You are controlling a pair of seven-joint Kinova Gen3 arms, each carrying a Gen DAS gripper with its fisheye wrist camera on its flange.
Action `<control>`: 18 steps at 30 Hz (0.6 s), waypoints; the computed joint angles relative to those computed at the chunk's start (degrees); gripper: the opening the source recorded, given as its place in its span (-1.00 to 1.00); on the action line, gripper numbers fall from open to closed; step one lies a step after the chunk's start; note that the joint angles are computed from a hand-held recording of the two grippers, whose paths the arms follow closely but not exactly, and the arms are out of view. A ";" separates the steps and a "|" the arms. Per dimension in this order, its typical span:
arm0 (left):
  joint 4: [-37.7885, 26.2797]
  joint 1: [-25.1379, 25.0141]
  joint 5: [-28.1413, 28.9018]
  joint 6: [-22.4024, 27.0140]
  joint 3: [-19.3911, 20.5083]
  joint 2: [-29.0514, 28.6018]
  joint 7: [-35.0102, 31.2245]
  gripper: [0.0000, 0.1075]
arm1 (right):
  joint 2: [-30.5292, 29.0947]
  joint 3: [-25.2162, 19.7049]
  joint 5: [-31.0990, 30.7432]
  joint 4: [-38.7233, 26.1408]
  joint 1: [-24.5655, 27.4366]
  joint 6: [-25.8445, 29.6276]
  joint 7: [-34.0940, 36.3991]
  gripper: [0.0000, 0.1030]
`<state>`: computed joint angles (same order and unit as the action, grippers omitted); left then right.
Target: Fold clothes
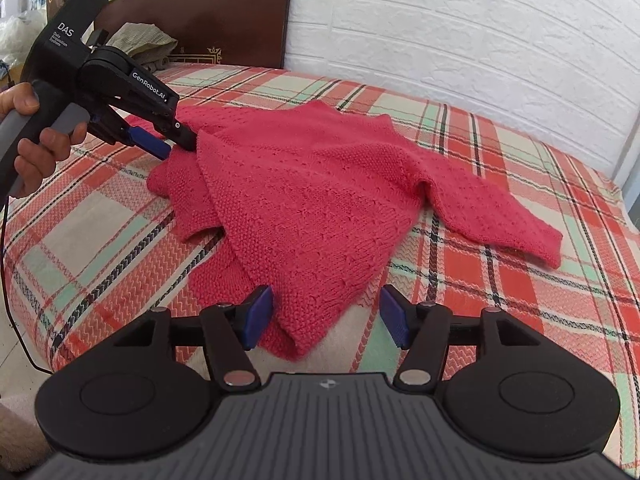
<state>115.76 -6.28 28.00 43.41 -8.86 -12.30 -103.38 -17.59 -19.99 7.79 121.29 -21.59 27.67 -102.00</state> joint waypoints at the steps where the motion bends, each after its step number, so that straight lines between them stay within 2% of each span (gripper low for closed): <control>1: -0.22 0.15 -0.33 0.02 0.19 0.28 0.08 -0.15 | 0.01 -0.07 -0.01 -0.02 0.08 0.05 -0.20 0.24; 2: -0.33 -0.07 -1.04 -0.07 0.88 0.32 -0.04 -0.43 | -0.06 -0.09 -0.04 -0.01 0.10 0.14 -0.33 0.23; 3: -0.12 0.50 -0.83 -0.12 0.51 0.08 -0.79 -0.55 | -0.10 0.00 -0.17 -0.01 0.03 0.26 -0.39 0.21; 4: 0.10 0.83 -0.38 -0.11 0.26 -0.15 -1.81 -0.84 | -0.03 0.78 -0.88 -0.13 -0.56 0.50 0.07 0.20; 5: 0.36 1.29 -0.16 -0.29 0.04 -0.41 -2.54 -0.87 | 0.05 1.80 -1.97 -0.25 -1.27 0.73 0.82 0.14; 7: 1.89 1.15 -1.85 -2.70 1.59 -2.68 -1.76 -0.94 | 0.27 5.05 -5.35 -0.71 -3.79 1.18 3.24 -0.26; 8: 2.67 1.46 -2.10 -3.64 1.69 -4.14 -1.35 -0.95 | -0.07 5.16 -5.77 -0.87 -3.67 1.20 3.93 -0.63; 9: 3.54 2.00 -2.22 -4.58 1.59 -5.95 -1.19 -0.96 | -0.38 4.21 -5.46 -1.06 -2.69 1.20 3.69 -0.86; 11: 5.41 3.29 -3.90 -5.87 1.62 -10.92 -1.23 -0.96 | -1.54 5.08 -6.47 -1.19 -3.00 0.85 4.34 -0.86; 13: 6.57 4.50 -6.46 -5.95 1.99 -15.73 -0.71 -0.96 | -3.20 9.07 -10.36 -1.42 -5.22 0.82 6.93 -0.86; 18: 6.87 7.28 -12.56 0.70 2.62 -23.93 1.36 -0.96 | -6.11 16.64 -18.17 -2.81 -7.39 3.56 11.88 -0.86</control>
<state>122.63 1.00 15.44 44.11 -6.24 -36.23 -102.02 -23.70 -3.35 -10.38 118.49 -28.98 31.23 -90.12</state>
